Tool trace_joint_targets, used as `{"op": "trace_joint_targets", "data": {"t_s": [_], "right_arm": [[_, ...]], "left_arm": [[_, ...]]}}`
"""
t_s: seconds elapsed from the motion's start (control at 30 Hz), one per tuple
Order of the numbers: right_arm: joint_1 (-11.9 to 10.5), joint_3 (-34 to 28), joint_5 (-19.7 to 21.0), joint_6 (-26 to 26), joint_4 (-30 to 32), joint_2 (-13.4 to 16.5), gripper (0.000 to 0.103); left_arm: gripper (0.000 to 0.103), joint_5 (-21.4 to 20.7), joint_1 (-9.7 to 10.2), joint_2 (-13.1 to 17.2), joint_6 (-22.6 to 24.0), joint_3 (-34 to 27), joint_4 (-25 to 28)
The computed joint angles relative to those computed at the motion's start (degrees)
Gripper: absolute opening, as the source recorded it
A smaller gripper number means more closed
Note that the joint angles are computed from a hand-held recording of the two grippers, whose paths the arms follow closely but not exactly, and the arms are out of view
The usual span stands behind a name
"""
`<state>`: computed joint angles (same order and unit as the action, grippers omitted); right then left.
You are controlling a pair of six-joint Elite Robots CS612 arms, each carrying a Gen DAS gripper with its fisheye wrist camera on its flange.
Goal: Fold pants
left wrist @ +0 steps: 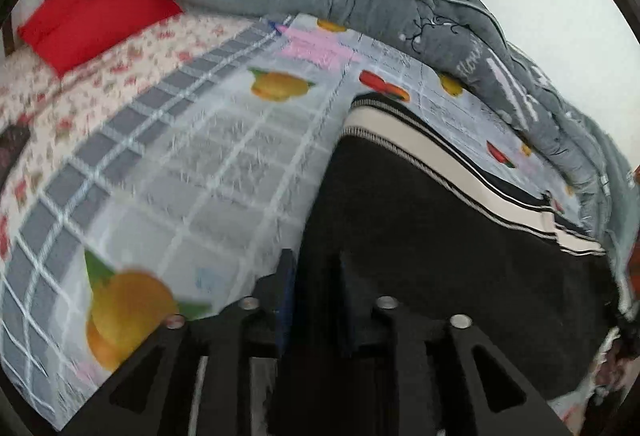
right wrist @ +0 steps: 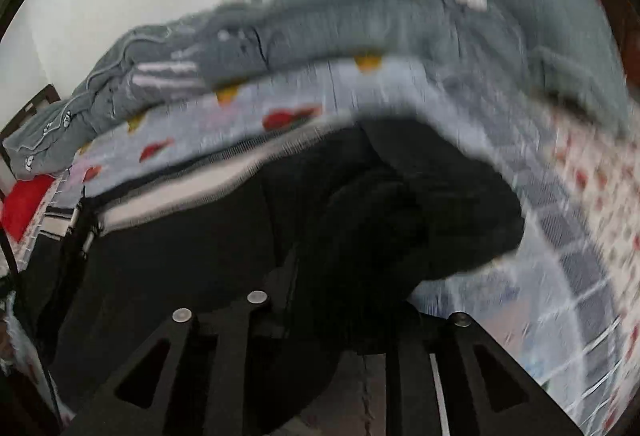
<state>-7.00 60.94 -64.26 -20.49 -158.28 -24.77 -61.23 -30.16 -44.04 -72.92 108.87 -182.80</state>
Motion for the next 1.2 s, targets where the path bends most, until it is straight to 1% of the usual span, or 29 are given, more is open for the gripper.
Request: {"op": "trace_joint_targets", "data": {"t_s": [0.03, 0.07, 0.1, 0.13, 0.2, 0.27, 0.3, 0.37, 0.4, 0.47, 0.5, 0.57, 0.6, 0.67, 0.73, 0.77, 0.83, 0.9, 1.0, 1.03, 1.13, 1.2], "right_arm": [[-0.09, 0.91, -0.2, -0.5, -0.07, -0.33, 0.022], [-0.13, 2.6, -1.16, -0.77, -1.1, -1.05, 0.024], [-0.07, 3.64, -2.21, -0.96, -1.8, -1.51, 0.028], [0.04, 5.15, -3.85, -1.34, -2.75, -2.23, 0.034], [0.02, 7.59, -5.23, -2.04, -5.35, -3.29, 0.037], [-0.27, 11.02, -6.17, -3.7, -8.44, -4.98, 0.038], [-0.43, 12.16, -6.29, -3.99, -9.36, -5.6, 0.04], [-0.88, 14.35, -6.04, -3.85, -11.23, -6.85, 0.041], [-1.21, 15.73, -5.59, -3.65, -12.09, -7.7, 0.041], [-1.48, 17.41, -5.36, -3.81, -13.2, -8.86, 0.041], [-1.54, 18.39, -5.63, -3.72, -14.63, -9.4, 0.041], [-1.61, 20.0, -5.76, -3.44, -17.06, -10.24, 0.041], [-1.65, 20.48, -5.41, -3.47, -17.24, -10.55, 0.041], [-1.52, 21.49, -4.97, -3.44, -17.71, -11.13, 0.041], [-1.34, 22.18, -4.76, -4.02, -18.74, -11.28, 0.041], [-1.12, 22.46, -5.29, -4.18, -20.12, -11.14, 0.041], [-0.56, 22.27, -6.73, -3.16, -22.26, -10.41, 0.041], [-0.2, 21.34, -7.06, -1.81, -20.63, -9.9, 0.041], [-0.28, 20.39, -5.3, -1.34, -14.87, -9.99, 0.041], [-0.41, 20.58, -4.64, -1.5, -14.25, -10.13, 0.041], [-1.19, 21.93, -3.22, -3.18, -15.4, -10.54, 0.041], [-1.8, 22.31, -2.43, -4.23, -15.35, -10.52, 0.041]], "left_arm": [[0.052, -1.53, -0.1, 0.02, -0.74, 0.86, -1.93], [0.061, -2.38, -0.37, 0.2, -0.84, 1.62, -4.33], [0.064, -2.04, -0.92, 0.39, -0.81, 2.19, -6.21], [0.064, -1.61, -1.54, 0.56, -0.85, 2.81, -7.95], [0.064, -1.86, -2.48, 1.08, -0.92, 3.92, -12.16], [0.064, -2.73, -3.2, 2.68, -1.07, 4.79, -20.21], [0.065, -2.83, -3.37, 3.38, -1.22, 4.84, -23.11], [0.066, -2.44, -3.19, 4.17, -1.45, 4.39, -25.03], [0.066, -2.83, -2.65, 4.85, -1.67, 3.73, -26.46], [0.066, -3.87, -1.7, 5.52, -2.55, 2.48, -27.06], [0.068, -4.53, -1.23, 5.89, -2.37, 1.79, -27.62], [0.068, -4.61, -1.0, 5.81, -2.37, 1.04, -26.0], [0.068, -4.34, -1.22, 5.69, -1.77, 1.08, -25.63], [0.069, -4.69, -2.06, 5.61, -1.07, 2.13, -27.18], [0.069, -4.19, -3.24, 5.87, -2.04, 3.66, -31.0], [0.069, -3.59, -3.8, 5.92, -2.96, 4.23, -32.11], [0.068, -2.73, -4.17, 5.86, -3.87, 4.44, -32.22], [0.066, -1.66, -4.12, 5.98, -4.95, 3.75, -30.96], [0.059, 1.76, -4.27, 6.8, -8.39, 2.52, -30.22], [0.058, 3.39, -4.5, 7.04, -9.86, 2.22, -29.79], [0.055, 5.79, -5.06, 7.09, -11.73, 1.93, -28.42], [0.055, 5.26, -4.9, 6.79, -12.46, 1.84, -27.3]]}}
